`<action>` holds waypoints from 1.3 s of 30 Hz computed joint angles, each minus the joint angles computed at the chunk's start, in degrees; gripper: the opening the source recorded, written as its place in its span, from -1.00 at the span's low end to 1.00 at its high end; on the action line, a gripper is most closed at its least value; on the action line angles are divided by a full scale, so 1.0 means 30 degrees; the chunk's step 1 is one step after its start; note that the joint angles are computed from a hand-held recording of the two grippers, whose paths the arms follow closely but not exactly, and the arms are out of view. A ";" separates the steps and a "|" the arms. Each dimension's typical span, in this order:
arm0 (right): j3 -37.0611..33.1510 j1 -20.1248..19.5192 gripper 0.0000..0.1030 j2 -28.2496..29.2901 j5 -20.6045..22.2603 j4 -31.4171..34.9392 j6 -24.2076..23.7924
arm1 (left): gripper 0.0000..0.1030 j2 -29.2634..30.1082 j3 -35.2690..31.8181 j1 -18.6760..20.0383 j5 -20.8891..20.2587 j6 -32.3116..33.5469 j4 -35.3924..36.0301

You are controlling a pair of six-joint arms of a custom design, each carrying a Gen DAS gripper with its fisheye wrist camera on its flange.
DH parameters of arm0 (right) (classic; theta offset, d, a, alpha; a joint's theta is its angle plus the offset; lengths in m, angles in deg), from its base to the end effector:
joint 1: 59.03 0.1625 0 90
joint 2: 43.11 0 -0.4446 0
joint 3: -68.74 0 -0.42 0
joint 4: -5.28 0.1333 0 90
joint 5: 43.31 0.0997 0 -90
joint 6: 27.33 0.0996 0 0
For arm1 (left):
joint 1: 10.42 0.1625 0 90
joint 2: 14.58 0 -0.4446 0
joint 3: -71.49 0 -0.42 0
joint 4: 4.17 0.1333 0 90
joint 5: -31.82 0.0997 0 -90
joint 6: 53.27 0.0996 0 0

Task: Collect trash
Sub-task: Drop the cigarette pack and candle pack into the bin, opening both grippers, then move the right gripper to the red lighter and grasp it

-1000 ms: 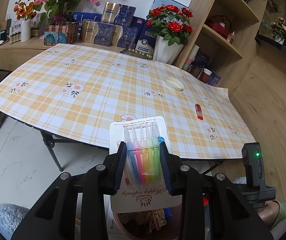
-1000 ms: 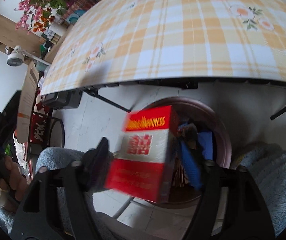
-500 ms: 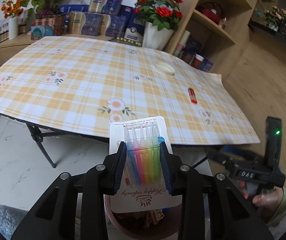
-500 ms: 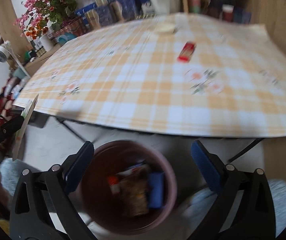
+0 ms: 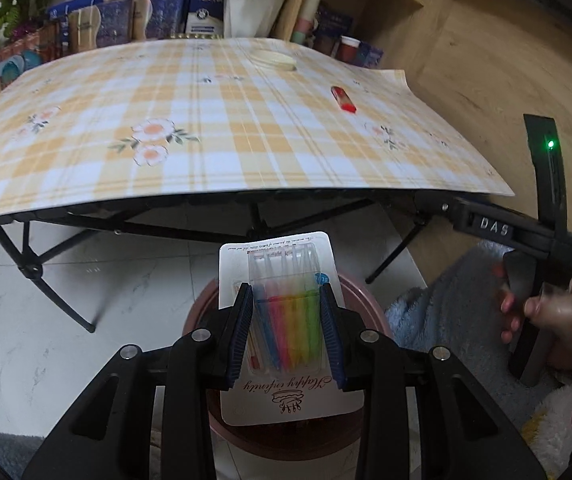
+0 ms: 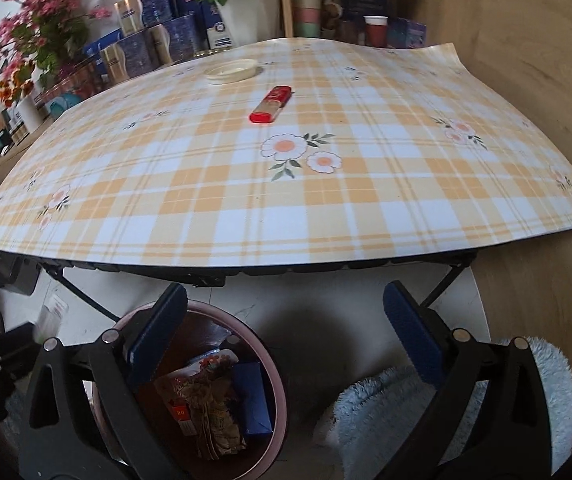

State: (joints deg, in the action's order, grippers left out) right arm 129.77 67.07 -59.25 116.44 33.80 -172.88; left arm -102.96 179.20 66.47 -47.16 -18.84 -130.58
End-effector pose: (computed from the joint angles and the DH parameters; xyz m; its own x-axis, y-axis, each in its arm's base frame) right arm 0.4087 -0.4928 -0.0718 -0.6802 0.4484 0.5799 -0.2182 0.6315 -0.7441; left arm 0.0275 -0.5536 0.4037 -0.6764 0.6649 -0.3168 0.7265 0.6729 -0.1389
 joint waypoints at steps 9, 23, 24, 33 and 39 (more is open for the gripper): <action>-0.0133 -0.0006 0.88 0.0119 -0.0149 0.0164 -0.0018 | -0.33 0.0293 -0.0221 0.0145 0.0052 -0.0333 0.1097; 0.0087 0.0077 0.88 -0.0097 -0.0457 -0.1001 -0.1692 | 0.70 0.0342 -0.0266 0.0270 0.0868 -0.1818 -0.1004; 0.0055 0.0083 0.88 -0.0079 -0.0444 -0.0999 -0.1742 | 0.70 0.0326 -0.0254 0.0280 0.0936 -0.1921 -0.1241; -0.0175 0.0178 0.88 -0.0025 -0.0568 -0.1923 -0.3652 | 0.76 0.0342 -0.0096 0.0162 0.1450 -0.2111 -0.2380; 0.0244 0.0312 0.87 -0.0603 -0.0686 -0.3679 -0.5714 | 0.78 0.0216 0.0036 0.0083 0.1745 -0.2234 -0.3481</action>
